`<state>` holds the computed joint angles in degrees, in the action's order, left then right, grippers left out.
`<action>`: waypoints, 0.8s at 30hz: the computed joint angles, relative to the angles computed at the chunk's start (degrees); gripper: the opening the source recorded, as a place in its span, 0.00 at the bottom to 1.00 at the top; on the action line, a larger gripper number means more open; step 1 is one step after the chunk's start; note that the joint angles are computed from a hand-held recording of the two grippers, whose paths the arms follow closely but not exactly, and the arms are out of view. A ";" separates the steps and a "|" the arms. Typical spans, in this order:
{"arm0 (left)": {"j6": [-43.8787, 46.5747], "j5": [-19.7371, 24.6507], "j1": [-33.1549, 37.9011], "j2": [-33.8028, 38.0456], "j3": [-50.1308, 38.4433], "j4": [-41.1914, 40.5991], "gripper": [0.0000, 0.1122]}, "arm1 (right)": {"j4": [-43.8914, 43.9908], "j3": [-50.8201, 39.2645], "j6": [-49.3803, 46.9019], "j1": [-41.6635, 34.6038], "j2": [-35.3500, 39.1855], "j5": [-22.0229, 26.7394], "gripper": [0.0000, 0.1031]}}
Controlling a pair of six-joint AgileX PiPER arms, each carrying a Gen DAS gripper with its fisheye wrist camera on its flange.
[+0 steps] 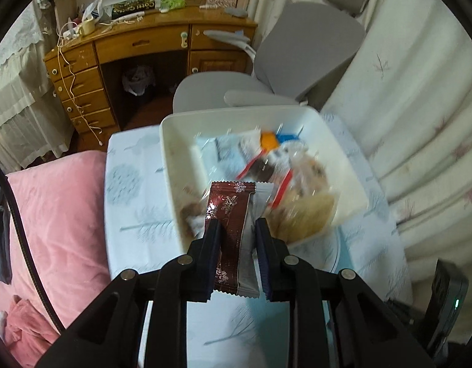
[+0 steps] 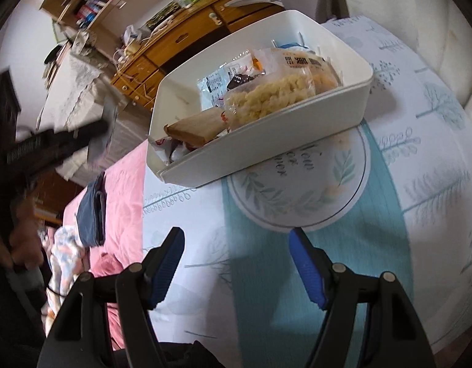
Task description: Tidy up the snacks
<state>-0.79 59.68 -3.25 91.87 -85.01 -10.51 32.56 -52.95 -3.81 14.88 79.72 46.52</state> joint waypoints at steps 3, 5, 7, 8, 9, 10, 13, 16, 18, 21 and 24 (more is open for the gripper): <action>-5.77 -1.46 -3.47 2.79 -3.24 2.40 0.20 | 1.53 -1.50 -7.76 -4.78 1.00 3.20 0.69; -10.97 -1.61 -5.81 4.14 -4.87 5.43 0.26 | 1.97 -2.42 -11.23 -7.18 1.61 4.81 0.69; -15.62 -0.65 -7.73 5.06 -6.07 7.99 0.30 | 2.41 -3.45 -14.46 -9.63 2.48 6.46 0.69; -17.31 -0.55 -8.50 4.97 -5.87 8.89 0.34 | 2.29 -3.97 -15.58 -10.75 2.80 7.32 0.69; -18.50 -0.54 -9.07 4.59 -5.23 9.53 0.38 | 2.24 -4.41 -16.42 -11.62 3.04 7.95 0.70; -19.44 -0.76 -9.48 4.02 -4.21 10.22 0.45 | 2.32 -4.59 -17.48 -12.65 3.03 8.56 0.70; -23.02 -0.51 -10.66 1.24 -0.57 12.43 0.51 | 2.01 -4.53 -18.62 -14.54 2.20 9.72 0.72; -26.47 -1.54 -11.09 -4.05 6.00 12.90 0.58 | 2.26 -2.94 -19.55 -16.13 -0.46 10.83 0.76; -29.75 -1.74 -11.79 -8.59 11.01 13.95 0.58 | 2.06 -1.43 -19.57 -16.36 -2.88 11.00 0.80; -37.06 -0.97 -13.84 -17.67 19.17 16.09 0.58 | 0.73 1.23 -18.21 -15.96 -8.04 11.52 0.81; -43.69 1.54 -18.28 -26.74 25.24 18.27 0.58 | -0.87 3.58 -15.84 -16.24 -14.38 13.77 0.84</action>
